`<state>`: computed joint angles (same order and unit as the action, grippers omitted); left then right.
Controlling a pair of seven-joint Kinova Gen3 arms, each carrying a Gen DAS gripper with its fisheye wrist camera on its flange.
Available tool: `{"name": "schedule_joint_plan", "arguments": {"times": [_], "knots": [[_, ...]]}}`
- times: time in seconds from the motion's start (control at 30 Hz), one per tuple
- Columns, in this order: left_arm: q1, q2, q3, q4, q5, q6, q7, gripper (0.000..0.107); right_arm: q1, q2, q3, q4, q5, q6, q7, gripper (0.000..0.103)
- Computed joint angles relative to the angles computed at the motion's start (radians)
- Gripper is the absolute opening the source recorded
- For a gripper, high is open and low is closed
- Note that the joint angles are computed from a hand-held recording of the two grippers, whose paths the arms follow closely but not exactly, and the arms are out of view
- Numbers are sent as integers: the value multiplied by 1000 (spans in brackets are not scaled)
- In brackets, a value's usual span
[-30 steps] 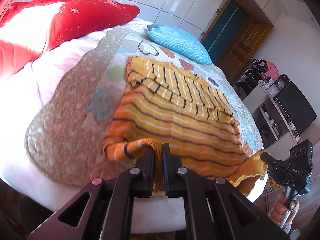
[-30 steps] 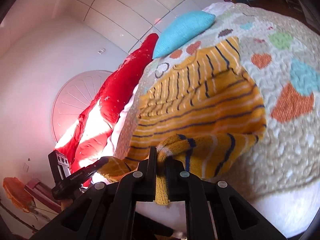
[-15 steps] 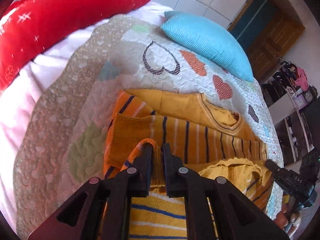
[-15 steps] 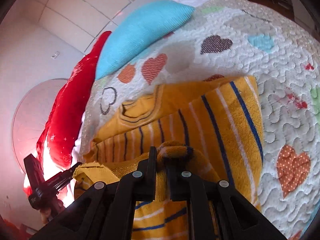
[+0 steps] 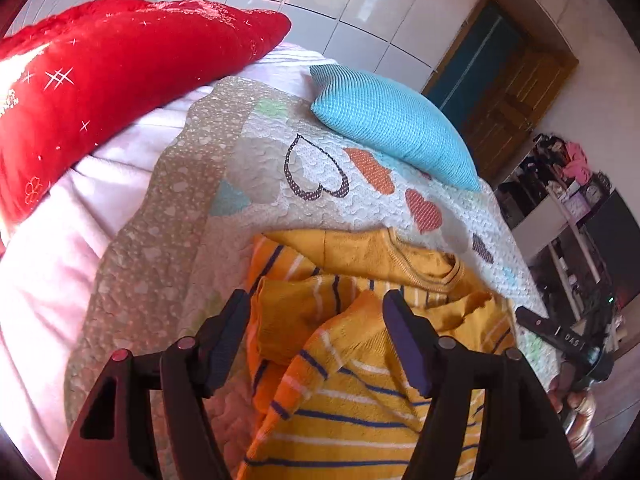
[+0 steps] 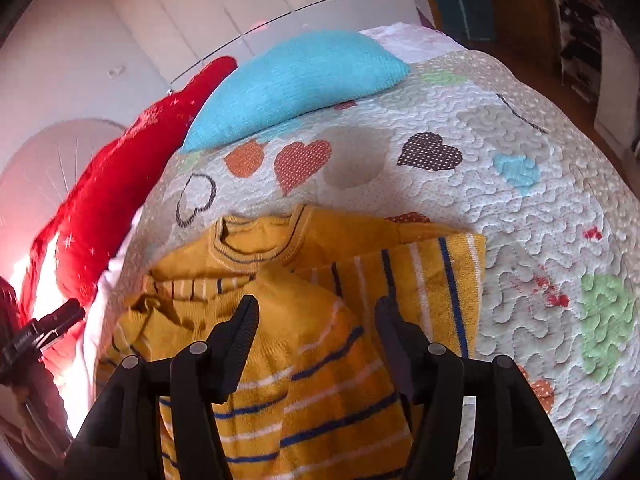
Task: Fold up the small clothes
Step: 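Lift the hem with both grippers and fold it over toward the collar, then open both grippers and hold them above the folded sweater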
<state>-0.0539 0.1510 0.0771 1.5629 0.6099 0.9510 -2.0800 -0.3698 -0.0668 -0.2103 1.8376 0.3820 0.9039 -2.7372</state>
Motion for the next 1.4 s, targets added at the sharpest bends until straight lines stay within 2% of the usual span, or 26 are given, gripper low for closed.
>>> {"name": "schedule_joint_plan", "arguments": {"times": [0.13, 0.3, 0.33, 0.37, 0.4, 0.43, 0.53, 0.6, 0.7, 0.8, 0.83, 0.87, 0.93, 0.97, 1.0, 1.03, 1.1, 1.17, 1.23, 1.3, 1.37, 1.4], "knots": [[51, 4, 13, 33, -119, -27, -14, 71, -54, 80, -31, -38, 98, 118, -49, 67], [129, 32, 48, 45, -265, -71, -33, 71, -52, 132, 33, -47, 47, 67, 3, 66], [175, 40, 25, 42, -306, -85, -12, 70, -49, 147, 43, -55, 35, 63, 24, 58], [222, 54, -4, 35, -347, -104, 12, 59, -41, 157, 54, -55, 13, 44, 48, 22], [253, 74, -22, 17, -387, -112, 44, 48, -15, 169, 55, -55, -18, 25, 72, 11], [265, 100, -24, -12, -416, -103, 80, 31, -7, 180, 67, -56, -33, 18, 79, 11], [226, 170, 22, -97, -443, -73, 183, 26, -15, 187, 109, -30, -11, -31, 37, 11], [200, 201, 39, -131, -418, -60, 200, 27, -13, 178, 124, 5, 9, -85, -5, 8], [136, 223, 60, -146, -325, -41, 196, 34, 7, 140, 135, 87, 24, -203, -78, 8], [65, 231, 72, -152, -238, 4, 185, 46, 72, 119, 96, 93, -41, -216, -36, 8], [65, 222, 53, -146, -234, 5, 210, 57, 89, 113, 77, 79, -45, -188, -33, 10], [54, 209, 43, -133, -225, 1, 226, 58, 88, 103, 68, 63, -33, -148, -46, 14], [8, 190, 37, -117, -186, 19, 225, 58, 60, 66, 58, 46, 36, -66, -110, 27], [-6, 175, 29, -106, -180, 26, 226, 58, 68, 39, 25, 45, 77, -26, -146, 40], [-14, 152, 19, -90, -186, 23, 229, 58, 85, 12, -14, 44, 102, 15, -167, 46], [-22, 126, 12, -70, -191, 16, 220, 58, 84, -17, -34, 42, 114, 56, -174, 46], [-23, 59, -12, -14, -205, -6, 193, 61, 31, -70, -27, 41, 117, 136, -167, 46], [-4, -22, -68, 65, -175, -37, 129, 67, 1, -126, -59, 57, 117, 209, -186, 47], [-58, -102, -56, 152, -110, -44, 48, 75, 0, -190, -131, 94, 110, 254, -237, 50], [-80, -178, -72, 244, -42, -47, -33, 80, 0, -227, -224, 122, 113, 310, -318, 52], [-45, -241, -114, 337, 3, -68, -96, 80, -9, -243, -316, 147, 117, 357, -399, 52], [0, -269, -146, 383, 7, -93, -111, 81, -15, -235, -363, 154, 121, 386, -439, 52]]}}
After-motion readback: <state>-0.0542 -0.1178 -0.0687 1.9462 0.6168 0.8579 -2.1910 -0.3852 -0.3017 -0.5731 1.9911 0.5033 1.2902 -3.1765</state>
